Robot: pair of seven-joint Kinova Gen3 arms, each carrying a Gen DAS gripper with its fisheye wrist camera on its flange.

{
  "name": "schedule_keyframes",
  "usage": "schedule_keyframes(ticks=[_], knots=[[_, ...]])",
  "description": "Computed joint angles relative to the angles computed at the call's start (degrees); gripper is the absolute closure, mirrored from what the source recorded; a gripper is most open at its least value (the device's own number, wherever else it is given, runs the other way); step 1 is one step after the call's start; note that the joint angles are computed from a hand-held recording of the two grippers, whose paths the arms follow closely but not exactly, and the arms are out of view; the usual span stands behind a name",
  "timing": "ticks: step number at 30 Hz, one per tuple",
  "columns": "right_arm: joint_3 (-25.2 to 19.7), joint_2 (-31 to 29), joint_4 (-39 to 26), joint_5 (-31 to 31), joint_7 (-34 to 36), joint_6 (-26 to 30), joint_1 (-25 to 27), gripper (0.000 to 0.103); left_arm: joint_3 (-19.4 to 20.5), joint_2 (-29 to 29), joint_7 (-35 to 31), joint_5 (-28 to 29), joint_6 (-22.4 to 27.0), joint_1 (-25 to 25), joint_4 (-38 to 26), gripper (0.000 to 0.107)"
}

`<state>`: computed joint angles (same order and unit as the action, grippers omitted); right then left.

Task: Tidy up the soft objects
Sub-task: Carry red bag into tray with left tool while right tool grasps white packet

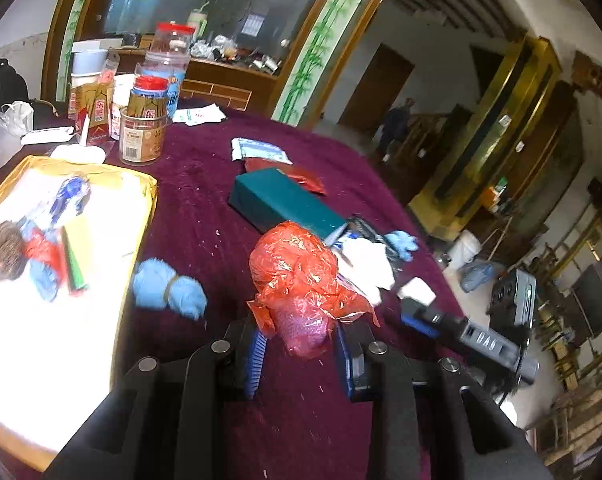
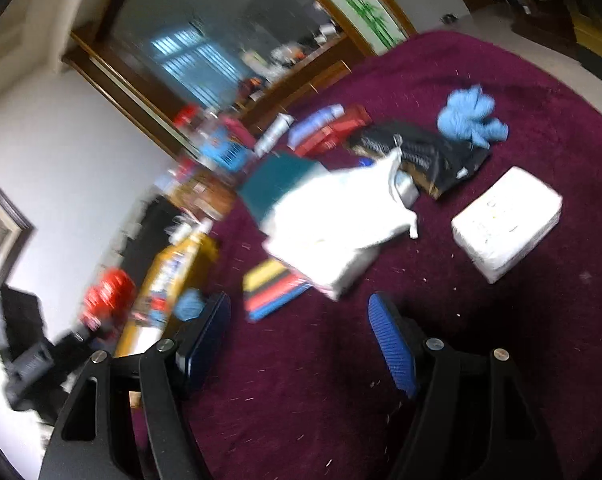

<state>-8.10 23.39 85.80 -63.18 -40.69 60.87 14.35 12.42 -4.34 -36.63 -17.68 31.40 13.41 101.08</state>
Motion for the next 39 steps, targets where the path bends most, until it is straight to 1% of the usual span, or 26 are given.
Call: schedule_keyframes(ticks=[1,2,3,5,7,10,11,12,13,16,18,19,20,21,22,23,25,28,30,31,33,35,36,38,39], knots=[[0.9,-1.0,0.5,-0.8,0.4,0.2,0.7,0.032,0.1,-1.0,0.2,-0.1,0.0,0.1,0.7,0.077],[2.8,-2.3,0.8,-0.8,-0.2,-0.5,0.3,0.032,0.5,-2.4,0.7,-0.4,0.0,0.0,1.8,0.077],[5.4,-3.4,0.6,0.3,-1.2,-1.7,-1.1,0.032,0.8,-3.7,1.1,-0.5,-0.3,-0.3,3.0,0.077],[10.7,-4.7,-0.6,4.6,-4.6,-5.1,-5.4,0.032,1.2,-5.6,1.3,0.0,-1.3,-1.5,5.2,0.077],[16.0,-3.6,-3.4,9.2,-8.5,-5.2,-10.0,0.032,2.3,-7.6,2.6,0.2,-2.5,-3.2,7.7,0.077],[23.9,-0.2,-8.9,16.2,-14.5,-2.7,-18.0,0.032,1.9,-9.9,2.0,3.1,-4.2,-5.0,10.9,0.077],[25.9,0.8,-10.4,18.5,-16.8,-2.0,-20.2,0.032,2.3,-10.6,2.0,3.7,-4.3,-6.0,11.6,0.077],[26.7,1.5,-11.3,19.9,-19.2,-1.6,-21.3,0.032,2.7,-11.6,2.4,4.1,-3.9,-7.1,12.5,0.077],[26.5,2.4,-12.3,20.4,-21.5,-1.3,-21.4,0.032,3.2,-12.8,2.9,4.4,-3.3,-8.3,13.2,0.077],[23.5,4.3,-14.9,22.4,-28.5,-1.5,-20.2,0.032,4.2,-16.2,3.2,5.2,-0.6,-11.5,14.7,0.077],[23.8,5.3,-16.5,24.7,-33.2,-2.0,-21.8,0.032,5.3,-18.5,3.9,4.8,1.8,-14.4,15.3,0.077],[23.3,5.2,-16.9,27.1,-35.5,-3.3,-22.6,0.032,5.4,-19.2,3.9,4.9,2.5,-15.3,15.6,0.077],[23.9,5.4,-17.5,29.4,-37.5,-3.8,-24.2,0.033,5.3,-20.1,4.0,5.1,3.3,-16.2,16.1,0.077],[24.6,5.4,-17.7,31.7,-39.1,-4.9,-25.8,0.046,5.0,-20.8,3.9,5.5,3.8,-16.8,16.5,0.077],[24.2,5.4,-17.9,34.1,-40.4,-5.4,-26.4,0.069,4.7,-21.5,3.9,5.9,4.5,-17.5,17.0,0.077],[22.8,4.9,-17.4,35.5,-40.8,-6.5,-26.0,0.069,4.4,-21.8,3.7,6.3,4.9,-18.0,17.3,0.077],[17.9,3.8,-16.0,38.0,-40.8,-8.3,-22.6,0.082,3.6,-22.3,3.3,7.0,5.6,-18.9,18.1,0.077],[10.0,1.9,-14.3,39.9,-40.3,-9.4,-16.2,0.088,1.6,-21.8,1.7,8.1,6.5,-19.2,18.8,0.077],[4.7,-0.5,-11.8,42.1,-40.2,-11.7,-12.0,0.090,0.2,-21.1,0.3,8.9,6.7,-18.9,19.0,0.077],[3.1,-1.5,-10.9,42.3,-39.7,-12.4,-10.6,0.090,-0.6,-20.2,-0.5,9.3,6.6,-18.8,18.8,0.077],[1.6,-3.7,-8.9,40.0,-37.2,-13.1,-8.6,0.090,-1.7,-18.0,-1.9,9.6,6.6,-18.8,18.0,0.076],[0.8,-5.2,-8.0,37.7,-34.6,-12.8,-7.8,0.090,-2.4,-16.2,-3.0,9.6,6.9,-18.8,17.0,0.076],[-0.7,-5.8,-8.0,37.2,-33.7,-12.4,-6.9,0.090,-2.5,-14.7,-3.2,9.1,7.1,-19.2,16.1,0.076],[-5.7,-6.7,-7.9,36.5,-31.9,-11.5,-4.0,0.090,-1.7,-12.7,-2.1,7.1,8.1,-20.3,14.6,0.075],[-8.1,-6.9,-8.0,36.5,-31.3,-10.9,-2.5,0.090,-1.7,-11.2,-1.6,6.1,8.5,-20.7,13.6,0.070]])
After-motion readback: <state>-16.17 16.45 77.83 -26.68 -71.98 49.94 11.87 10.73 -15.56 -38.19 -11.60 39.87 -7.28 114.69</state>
